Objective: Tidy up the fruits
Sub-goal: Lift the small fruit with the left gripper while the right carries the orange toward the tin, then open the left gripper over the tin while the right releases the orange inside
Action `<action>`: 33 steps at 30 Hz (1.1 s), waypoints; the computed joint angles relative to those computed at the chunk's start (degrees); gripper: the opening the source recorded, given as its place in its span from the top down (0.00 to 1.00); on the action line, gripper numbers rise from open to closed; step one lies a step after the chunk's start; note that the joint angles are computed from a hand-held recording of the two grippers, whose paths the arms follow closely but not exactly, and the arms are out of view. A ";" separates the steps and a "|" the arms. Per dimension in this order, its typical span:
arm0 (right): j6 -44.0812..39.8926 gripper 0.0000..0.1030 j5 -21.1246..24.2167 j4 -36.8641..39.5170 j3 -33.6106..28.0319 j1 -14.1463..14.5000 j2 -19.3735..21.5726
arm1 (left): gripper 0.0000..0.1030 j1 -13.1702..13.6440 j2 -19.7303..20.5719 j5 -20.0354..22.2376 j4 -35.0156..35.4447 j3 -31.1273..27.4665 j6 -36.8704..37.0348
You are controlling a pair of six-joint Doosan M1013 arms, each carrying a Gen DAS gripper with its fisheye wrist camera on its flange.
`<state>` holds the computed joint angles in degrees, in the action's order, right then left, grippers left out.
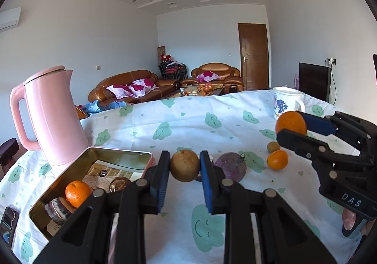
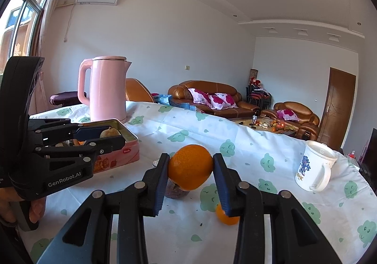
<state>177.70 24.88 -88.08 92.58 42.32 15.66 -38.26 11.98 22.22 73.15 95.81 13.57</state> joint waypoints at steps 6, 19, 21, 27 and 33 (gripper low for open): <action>-2.91 0.62 -0.70 2.61 -0.72 0.28 0.34 | 0.74 0.35 -0.54 0.26 0.66 0.63 -1.10; -11.33 0.62 -2.19 7.58 -4.28 1.28 0.94 | 0.74 1.46 -2.44 1.64 1.54 2.08 -3.67; -13.56 0.62 -2.46 9.08 -5.09 1.41 1.25 | 0.74 1.75 -2.65 1.84 1.41 2.23 -3.83; -20.34 0.62 -3.27 13.70 -7.90 1.73 2.58 | 0.74 2.94 -3.24 2.08 0.68 2.76 -4.09; -27.30 0.62 -3.72 18.49 -10.71 2.24 4.10 | 0.74 3.90 -3.74 2.86 0.22 3.33 -4.31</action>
